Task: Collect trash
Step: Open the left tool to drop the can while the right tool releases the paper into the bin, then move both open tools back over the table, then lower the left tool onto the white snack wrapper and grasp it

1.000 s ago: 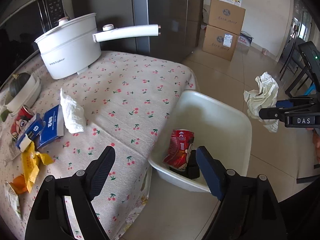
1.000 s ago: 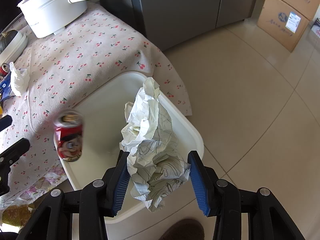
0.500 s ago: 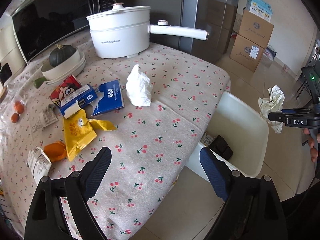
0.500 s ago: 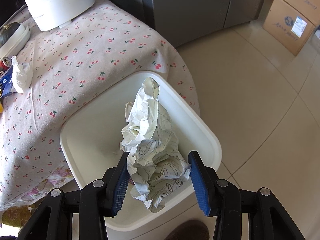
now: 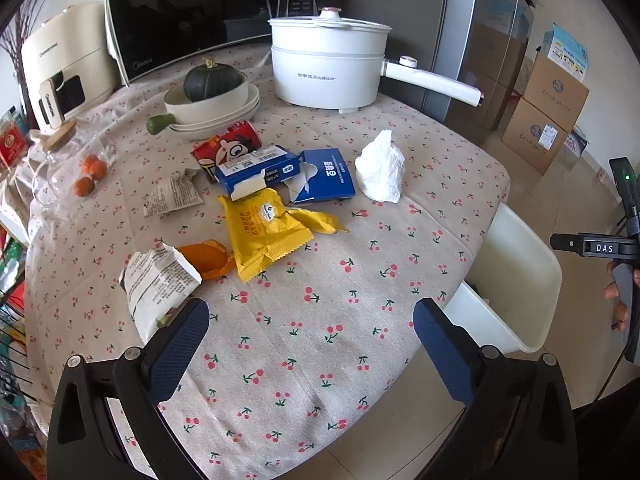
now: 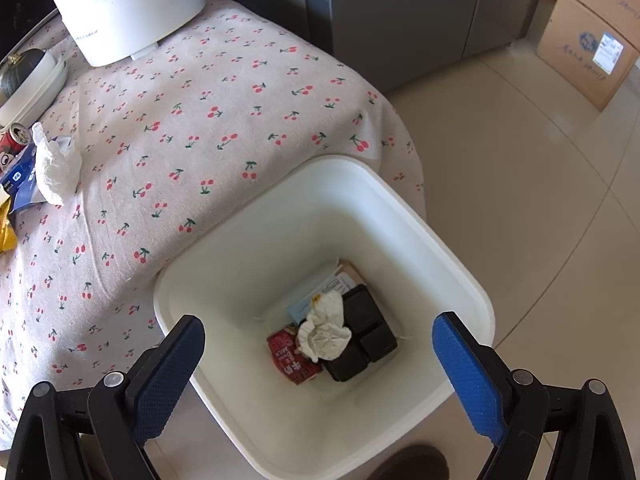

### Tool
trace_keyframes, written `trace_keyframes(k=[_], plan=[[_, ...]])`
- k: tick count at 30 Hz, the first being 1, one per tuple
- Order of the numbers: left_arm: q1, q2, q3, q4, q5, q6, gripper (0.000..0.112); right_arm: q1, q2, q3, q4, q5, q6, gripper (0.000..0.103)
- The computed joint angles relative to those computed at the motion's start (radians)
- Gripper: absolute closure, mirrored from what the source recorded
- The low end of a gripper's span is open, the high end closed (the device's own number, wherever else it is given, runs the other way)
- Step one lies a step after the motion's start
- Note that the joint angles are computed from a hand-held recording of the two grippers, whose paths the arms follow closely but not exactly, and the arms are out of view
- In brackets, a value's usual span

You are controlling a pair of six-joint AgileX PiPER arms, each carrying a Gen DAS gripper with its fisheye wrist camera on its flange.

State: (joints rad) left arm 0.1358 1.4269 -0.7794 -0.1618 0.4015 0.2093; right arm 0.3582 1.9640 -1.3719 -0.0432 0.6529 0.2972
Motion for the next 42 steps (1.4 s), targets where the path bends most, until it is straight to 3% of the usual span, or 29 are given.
trace_keyframes(k=[15, 21, 27, 30, 33, 42], plan=[[0.304, -0.022, -0.038, -0.240, 0.133, 0.301, 0.009, 0.156, 0.034, -0.178, -0.010, 0.070, 0.044, 0.005], [0.440, 0.048, -0.132, -0.313, 0.240, 0.373, 0.009, 0.212, 0.110, -0.303, 0.006, 0.113, 0.047, 0.005], [0.482, 0.182, -0.228, -0.313, 0.269, 0.400, 0.009, 0.252, 0.193, -0.432, 0.007, 0.168, 0.050, 0.005], [0.456, 0.276, -0.280, -0.219, 0.240, 0.338, 0.010, 0.260, 0.230, -0.483, 0.012, 0.193, 0.050, 0.005], [0.478, 0.377, -0.344, -0.241, 0.274, 0.264, 0.011, 0.266, 0.263, -0.528, 0.014, 0.221, 0.048, 0.005], [0.427, 0.480, -0.442, -0.205, 0.236, 0.036, 0.011, 0.270, 0.337, -0.632, 0.002, 0.275, 0.053, 0.005]])
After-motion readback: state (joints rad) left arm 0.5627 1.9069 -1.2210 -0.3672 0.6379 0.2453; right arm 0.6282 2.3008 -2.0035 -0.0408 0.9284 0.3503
